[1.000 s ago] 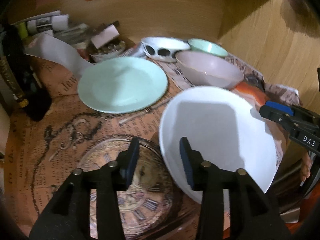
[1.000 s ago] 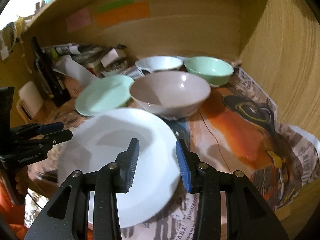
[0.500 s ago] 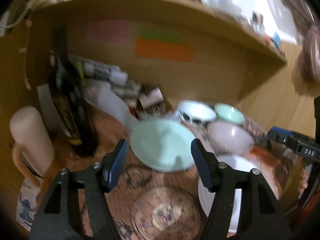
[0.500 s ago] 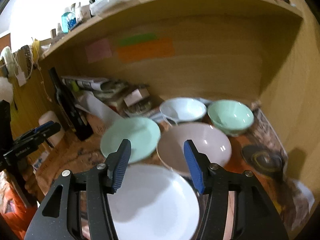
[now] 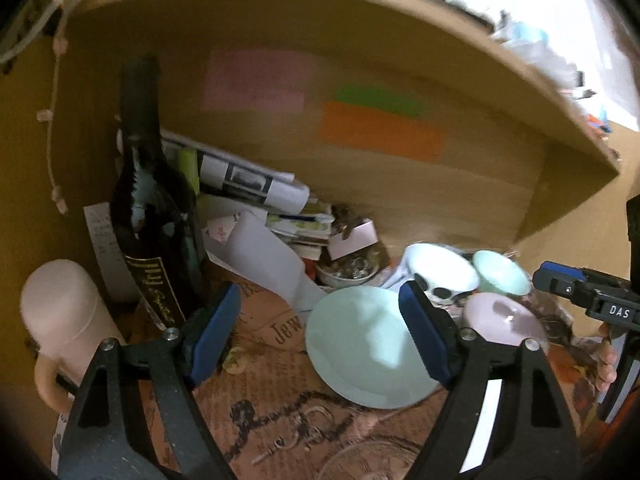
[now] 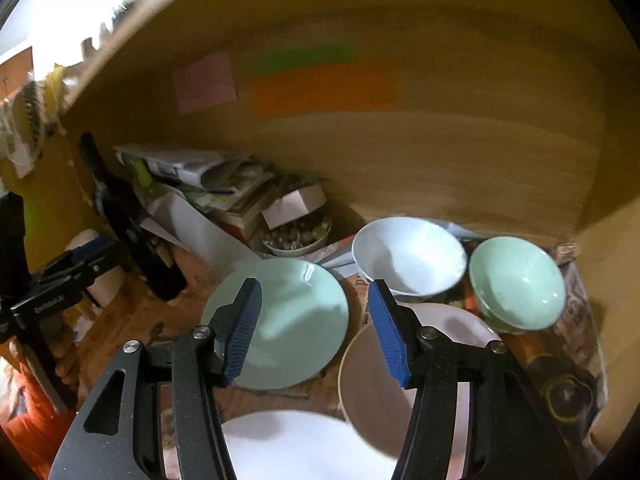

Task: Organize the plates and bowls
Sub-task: 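Move both tools toward the mint-green plate, then close both tools on the rim of the mint-green plate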

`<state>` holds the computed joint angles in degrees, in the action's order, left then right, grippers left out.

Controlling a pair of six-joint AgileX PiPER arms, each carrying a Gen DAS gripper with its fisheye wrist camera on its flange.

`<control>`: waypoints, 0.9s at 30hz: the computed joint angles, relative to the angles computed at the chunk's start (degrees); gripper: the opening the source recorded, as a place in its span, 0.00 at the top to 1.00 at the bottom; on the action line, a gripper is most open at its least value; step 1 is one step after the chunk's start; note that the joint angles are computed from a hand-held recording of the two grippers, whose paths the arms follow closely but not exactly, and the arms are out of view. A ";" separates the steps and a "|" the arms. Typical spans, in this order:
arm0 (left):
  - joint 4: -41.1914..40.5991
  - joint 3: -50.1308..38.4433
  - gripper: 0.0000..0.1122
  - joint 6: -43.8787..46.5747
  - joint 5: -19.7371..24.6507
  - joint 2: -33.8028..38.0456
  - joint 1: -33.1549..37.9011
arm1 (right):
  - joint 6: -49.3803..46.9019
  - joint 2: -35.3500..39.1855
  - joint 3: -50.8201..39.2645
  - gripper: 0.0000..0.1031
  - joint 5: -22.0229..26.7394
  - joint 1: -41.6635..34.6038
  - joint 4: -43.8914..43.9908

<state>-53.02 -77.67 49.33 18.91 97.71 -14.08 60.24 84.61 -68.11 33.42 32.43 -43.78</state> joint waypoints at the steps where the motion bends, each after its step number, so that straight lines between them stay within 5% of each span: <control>1: 3.57 -2.18 0.27 -3.91 0.54 1.87 -0.19 | -3.87 1.50 -1.51 0.50 -0.22 -1.22 3.22; 7: 19.87 -15.53 0.27 -21.25 10.10 13.59 -0.31 | -28.28 11.81 -11.45 0.50 1.61 -8.95 26.87; 12: 26.05 -22.21 0.27 -26.56 16.87 20.72 -0.78 | -38.47 19.62 -20.59 0.50 7.97 -11.77 35.39; 20: 26.54 -23.36 0.29 -24.85 19.88 23.45 -1.15 | -42.57 28.87 -31.99 0.50 18.60 -13.41 38.96; 27: 26.30 -26.49 0.47 -23.96 23.91 26.91 -1.72 | -42.50 34.21 -39.19 0.53 25.89 -12.78 36.75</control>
<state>-26.71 -104.16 25.37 42.82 124.62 -15.80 17.74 118.82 -107.29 59.30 19.64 -7.03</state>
